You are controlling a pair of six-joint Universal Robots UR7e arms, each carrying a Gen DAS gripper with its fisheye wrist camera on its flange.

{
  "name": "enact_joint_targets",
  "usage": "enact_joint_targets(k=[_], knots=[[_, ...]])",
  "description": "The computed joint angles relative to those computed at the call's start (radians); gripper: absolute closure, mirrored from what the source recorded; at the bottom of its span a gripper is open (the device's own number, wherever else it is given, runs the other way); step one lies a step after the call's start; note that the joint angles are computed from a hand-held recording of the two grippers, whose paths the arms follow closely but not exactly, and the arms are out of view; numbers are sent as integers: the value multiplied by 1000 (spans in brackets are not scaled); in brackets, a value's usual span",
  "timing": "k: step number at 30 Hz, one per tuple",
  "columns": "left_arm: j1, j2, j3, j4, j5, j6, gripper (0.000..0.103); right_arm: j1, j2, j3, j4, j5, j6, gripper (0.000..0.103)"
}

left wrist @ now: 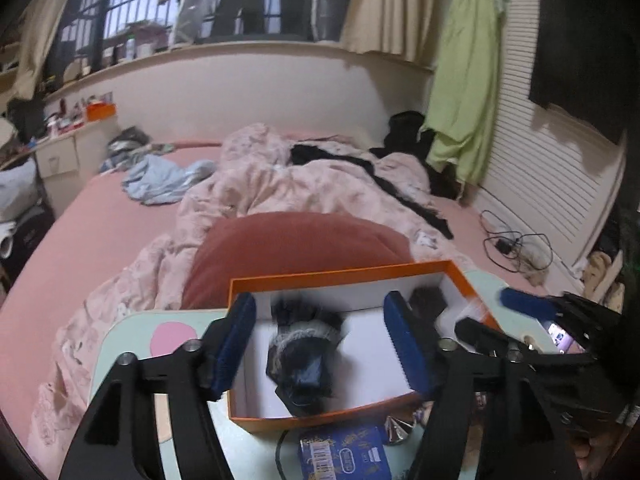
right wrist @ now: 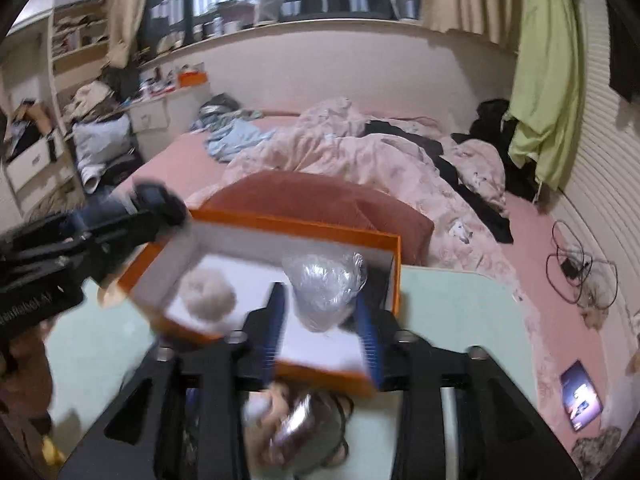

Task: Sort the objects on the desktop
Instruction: 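Carry the black cloth over the box with left while right grasps and lifts the clear bag, then release cloth and bag into the orange box and withdraw both grippers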

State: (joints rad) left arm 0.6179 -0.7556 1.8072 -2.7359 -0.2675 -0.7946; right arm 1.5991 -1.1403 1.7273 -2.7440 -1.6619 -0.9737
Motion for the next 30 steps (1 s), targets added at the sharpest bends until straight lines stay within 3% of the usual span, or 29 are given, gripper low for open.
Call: enact_joint_targets(k=[2, 3, 5, 9, 11, 14, 20, 26, 28, 30], knots=[[-5, -14, 24, -5, -19, -14, 25, 2, 5, -18, 31, 5, 51, 22], [-14, -16, 46, -35, -17, -4, 22, -7, -9, -5, 25, 37, 67, 22], [-33, -35, 86, 30, 10, -83, 17, -16, -36, 21, 15, 65, 69, 22], [-72, -105, 120, 397, -13, -408, 10, -32, -94, 80, 8, 85, 15, 22], [-105, -121, 150, 478, -46, -506, 9, -46, -132, 122, 5, 74, -17, 21], [-142, -113, 199, 442, -86, -509, 2, -67, -176, 170, 20, 52, -66, 21], [-153, -57, 207, 457, -196, -514, 2, -120, -227, 278, -27, -45, -175, 21], [-114, -16, 194, 403, -276, -470, 2, -145, -208, 266, -18, -112, -136, 21], [-114, -5, 186, 442, -263, -488, 0, -148, -197, 248, -10, -129, -106, 21], [-116, -7, 194, 423, -266, -485, 0, -149, -186, 254, -62, -146, -114, 5]])
